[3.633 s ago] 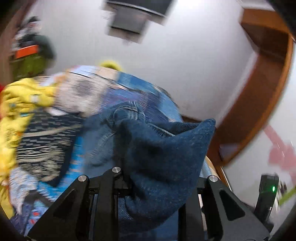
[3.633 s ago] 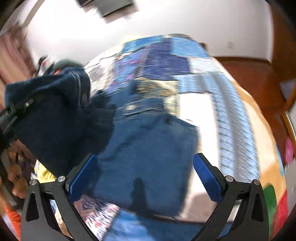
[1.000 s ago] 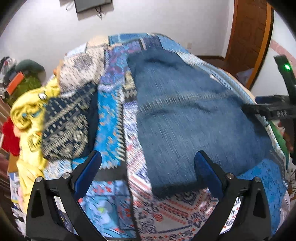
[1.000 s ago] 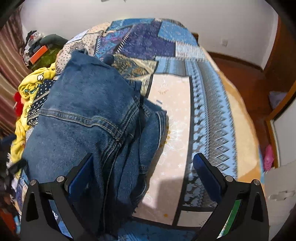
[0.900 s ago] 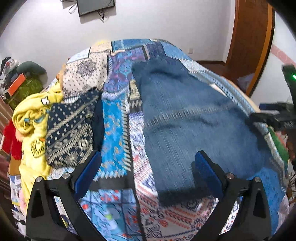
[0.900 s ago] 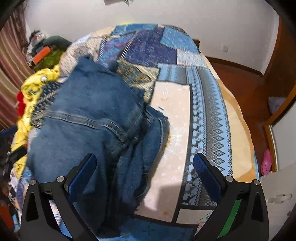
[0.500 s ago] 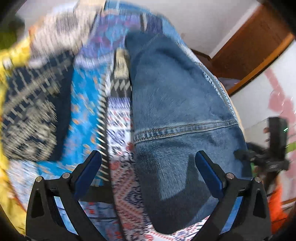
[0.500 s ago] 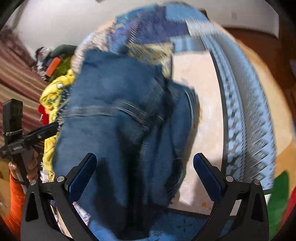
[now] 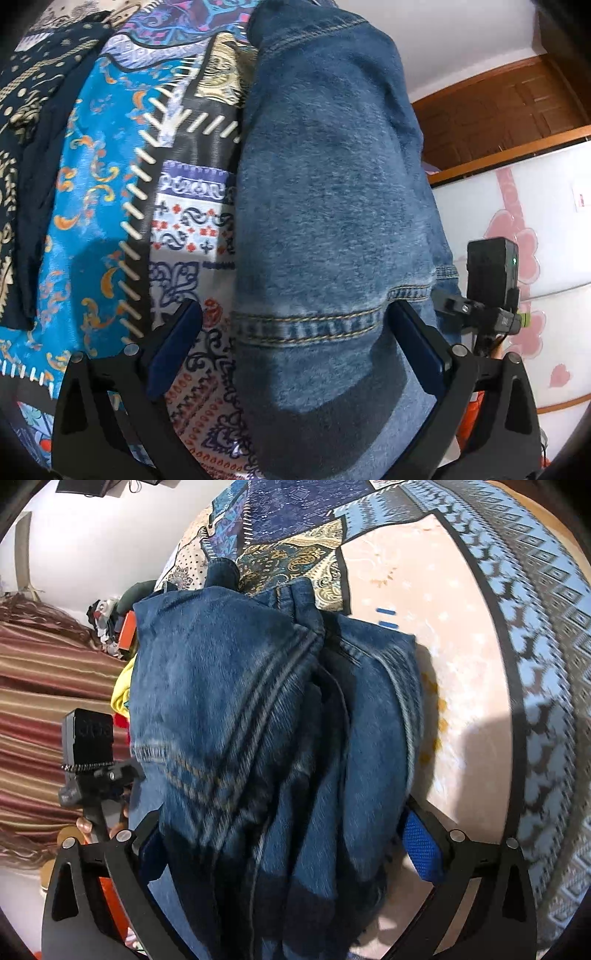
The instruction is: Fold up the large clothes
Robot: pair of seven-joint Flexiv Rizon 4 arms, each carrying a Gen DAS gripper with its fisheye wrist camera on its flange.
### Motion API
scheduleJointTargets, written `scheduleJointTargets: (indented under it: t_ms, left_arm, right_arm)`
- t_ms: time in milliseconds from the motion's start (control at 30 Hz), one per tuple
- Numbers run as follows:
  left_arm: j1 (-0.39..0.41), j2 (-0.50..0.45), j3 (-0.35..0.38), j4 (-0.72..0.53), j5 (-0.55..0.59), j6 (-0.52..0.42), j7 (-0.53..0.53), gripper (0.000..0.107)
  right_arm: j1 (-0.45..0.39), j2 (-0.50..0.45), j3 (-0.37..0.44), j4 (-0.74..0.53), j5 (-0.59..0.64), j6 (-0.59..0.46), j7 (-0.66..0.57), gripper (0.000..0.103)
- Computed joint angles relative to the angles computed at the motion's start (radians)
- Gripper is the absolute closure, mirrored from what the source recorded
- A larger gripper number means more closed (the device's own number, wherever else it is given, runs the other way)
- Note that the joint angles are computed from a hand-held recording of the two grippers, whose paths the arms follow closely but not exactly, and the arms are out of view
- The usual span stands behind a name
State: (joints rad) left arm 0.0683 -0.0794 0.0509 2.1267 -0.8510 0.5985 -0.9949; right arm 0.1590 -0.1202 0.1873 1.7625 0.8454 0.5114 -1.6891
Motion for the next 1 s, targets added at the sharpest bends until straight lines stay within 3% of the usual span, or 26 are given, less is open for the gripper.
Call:
scheduleJointTargets:
  t_ms: [67, 200, 367, 433, 767, 1000]
  left_arm:
    - [-0.002, -0.010, -0.010, -0.006, -0.042, -0.038, 0.017, 0.024]
    - [-0.020, 0.003, -0.015, 0.009, -0.049, -0.002, 0.007, 0.030]
    - [-0.047, 0.066, -0.009, 0.045, -0.054, 0.054, -0.003, 0.055]
    - [-0.065, 0.102, -0.008, 0.064, -0.047, 0.097, -0.011, 0.059]
    - [-0.063, 0.259, 0.074, 0.024, -0.041, 0.163, 0.072, 0.063]
    - [0.004, 0.286, 0.145, -0.053, -0.070, 0.176, 0.166, 0.063]
  right_arm:
    - [0.004, 0.003, 0.003, 0.000, 0.002, 0.007, 0.009, 0.011]
    - [0.006, 0.033, 0.002, 0.017, -0.007, 0.015, 0.015, 0.035]
    - [0.028, 0.074, -0.001, 0.020, -0.056, 0.027, 0.047, 0.058]
    - [0.041, 0.084, 0.000, 0.016, -0.063, 0.042, 0.053, 0.065]
    - [0.131, 0.075, 0.026, -0.104, -0.089, 0.143, 0.057, 0.069]
    - [0.218, -0.030, 0.075, -0.278, -0.147, 0.261, 0.056, 0.069]
